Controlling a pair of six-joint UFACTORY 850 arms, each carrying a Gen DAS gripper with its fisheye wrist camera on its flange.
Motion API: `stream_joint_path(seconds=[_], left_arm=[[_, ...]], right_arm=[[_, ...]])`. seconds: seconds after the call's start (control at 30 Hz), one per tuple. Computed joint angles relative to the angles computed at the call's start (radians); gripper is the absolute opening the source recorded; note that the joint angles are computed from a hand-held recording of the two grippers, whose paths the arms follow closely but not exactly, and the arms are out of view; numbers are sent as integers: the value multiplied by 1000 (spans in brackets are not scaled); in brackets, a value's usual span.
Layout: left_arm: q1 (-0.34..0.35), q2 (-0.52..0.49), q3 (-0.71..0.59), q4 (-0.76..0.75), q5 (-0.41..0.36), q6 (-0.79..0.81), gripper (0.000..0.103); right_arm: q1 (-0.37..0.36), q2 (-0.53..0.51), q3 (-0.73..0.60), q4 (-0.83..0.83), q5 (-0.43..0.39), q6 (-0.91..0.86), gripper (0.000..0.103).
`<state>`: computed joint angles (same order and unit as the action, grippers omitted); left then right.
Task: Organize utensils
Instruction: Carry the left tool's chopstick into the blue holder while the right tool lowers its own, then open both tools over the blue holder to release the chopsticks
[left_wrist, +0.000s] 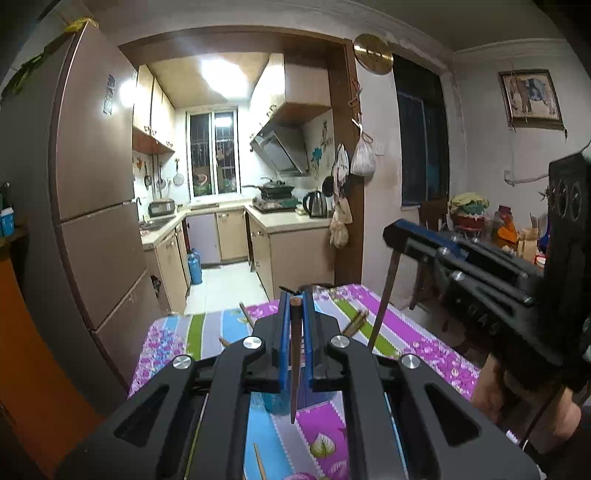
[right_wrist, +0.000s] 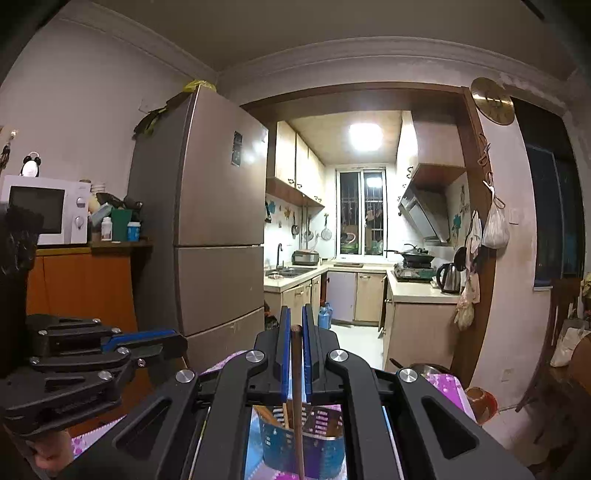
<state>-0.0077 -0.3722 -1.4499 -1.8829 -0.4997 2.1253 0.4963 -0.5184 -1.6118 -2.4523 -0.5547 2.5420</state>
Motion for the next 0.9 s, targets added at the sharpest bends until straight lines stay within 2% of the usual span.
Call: stream_joint_path(seconds=[0.4,0.9], left_arm=[[-26,-58,-117,-60,26,25,5],[-52,-198,-283,-61,53,-4,5]], right_arm=[[-37,-86,-179,25,54,-61,7],[-88,-243,-404,80,166,-112,7]])
